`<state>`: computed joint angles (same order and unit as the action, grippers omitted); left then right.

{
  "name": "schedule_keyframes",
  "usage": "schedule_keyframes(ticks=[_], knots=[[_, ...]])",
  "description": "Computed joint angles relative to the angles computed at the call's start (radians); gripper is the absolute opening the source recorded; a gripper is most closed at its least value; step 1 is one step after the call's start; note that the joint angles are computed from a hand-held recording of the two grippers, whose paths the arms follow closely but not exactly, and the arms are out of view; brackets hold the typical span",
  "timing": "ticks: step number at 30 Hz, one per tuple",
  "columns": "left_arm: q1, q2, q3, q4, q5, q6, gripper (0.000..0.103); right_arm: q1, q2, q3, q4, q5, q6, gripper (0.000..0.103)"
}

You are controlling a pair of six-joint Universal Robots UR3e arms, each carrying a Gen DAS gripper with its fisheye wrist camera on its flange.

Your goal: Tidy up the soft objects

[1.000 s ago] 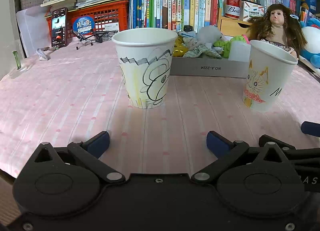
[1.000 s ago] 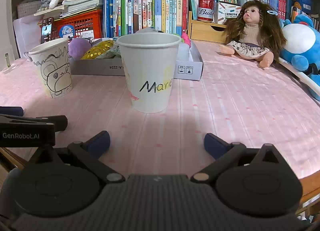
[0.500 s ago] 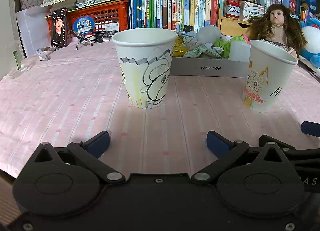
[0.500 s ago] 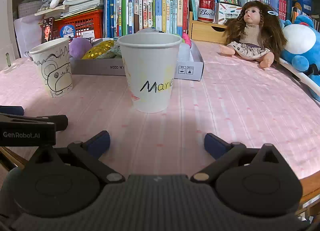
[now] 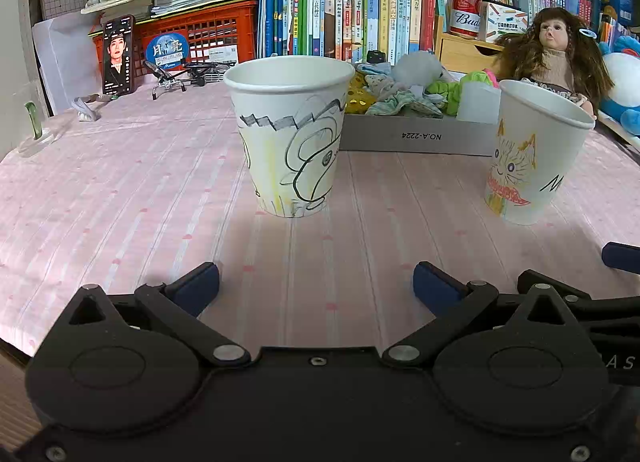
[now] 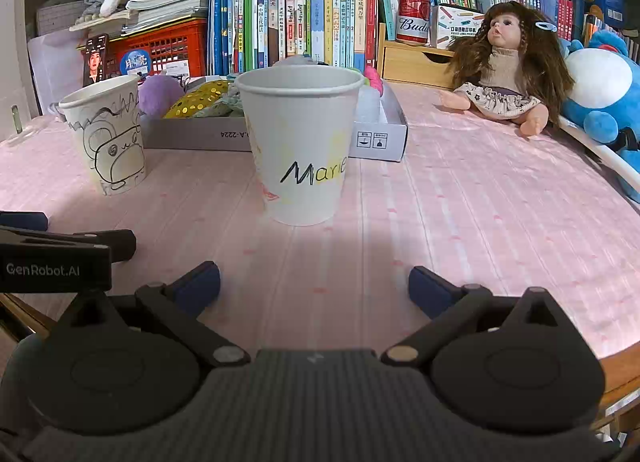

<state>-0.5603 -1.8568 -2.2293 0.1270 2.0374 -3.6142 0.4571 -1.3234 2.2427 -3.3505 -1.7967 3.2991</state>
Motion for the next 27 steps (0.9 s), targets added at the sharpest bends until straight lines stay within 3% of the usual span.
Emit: schedule_keyframes(ticks=[27], knots=[[0.003,0.005,-0.003,0.008,-0.006,0.012,0.103,-0.001,0.001,0.003,-0.003,0.002,0.001,0.103]])
